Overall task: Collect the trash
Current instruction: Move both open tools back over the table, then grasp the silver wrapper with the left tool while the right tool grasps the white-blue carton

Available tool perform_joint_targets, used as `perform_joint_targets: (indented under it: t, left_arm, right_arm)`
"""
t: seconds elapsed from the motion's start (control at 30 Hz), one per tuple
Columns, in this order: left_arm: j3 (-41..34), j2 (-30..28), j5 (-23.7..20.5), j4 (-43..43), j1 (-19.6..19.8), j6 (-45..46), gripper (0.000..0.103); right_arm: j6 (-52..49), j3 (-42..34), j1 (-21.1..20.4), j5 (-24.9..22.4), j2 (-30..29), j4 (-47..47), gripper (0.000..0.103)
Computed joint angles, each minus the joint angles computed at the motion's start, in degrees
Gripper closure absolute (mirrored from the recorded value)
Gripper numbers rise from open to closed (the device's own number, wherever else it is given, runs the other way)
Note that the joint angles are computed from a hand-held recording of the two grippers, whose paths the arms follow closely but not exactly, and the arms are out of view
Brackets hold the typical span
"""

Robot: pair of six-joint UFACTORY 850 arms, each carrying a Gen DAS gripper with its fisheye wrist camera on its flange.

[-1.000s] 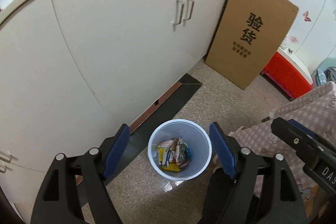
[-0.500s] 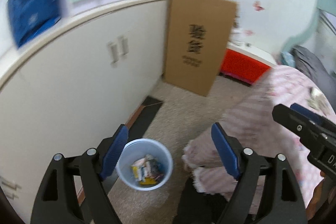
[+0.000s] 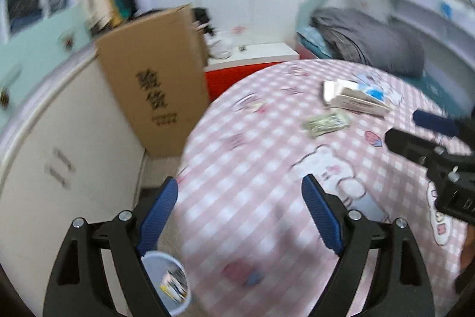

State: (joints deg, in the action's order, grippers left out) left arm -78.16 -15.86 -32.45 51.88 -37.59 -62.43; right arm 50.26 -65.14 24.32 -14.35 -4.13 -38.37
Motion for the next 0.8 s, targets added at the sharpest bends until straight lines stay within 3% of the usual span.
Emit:
perform_joint_targets:
  t: [0.37,0.6,0.7,0.8]
  left_arm:
    - [-20.31,-17.01,-6.07,-7.11,-2.48,23.32,0.020]
    - [-27.89,-22.72,-8.32,-7.62,-2.18,29.85,0.019]
    - [-29.43,-23.90,-7.50,-7.54,-2.15,32.17,0.019]
    - [-32.15,-25.56,-6.95,-10.27,-1.61,36.45,0.020]
  right_arm:
    - [-7.56,-3.21,-5.58,-1.56,-5.15,1.86,0.034]
    - [-7.29,-9.26,-4.94,-5.49,-11.50,-5.22,0.034]
    - [-9.68,-11.33,-5.34,-5.79,-13.52,-3.19,0.035]
    - [-13.99,-13.28,-5.68,-6.00,-15.10,0.15,0.043]
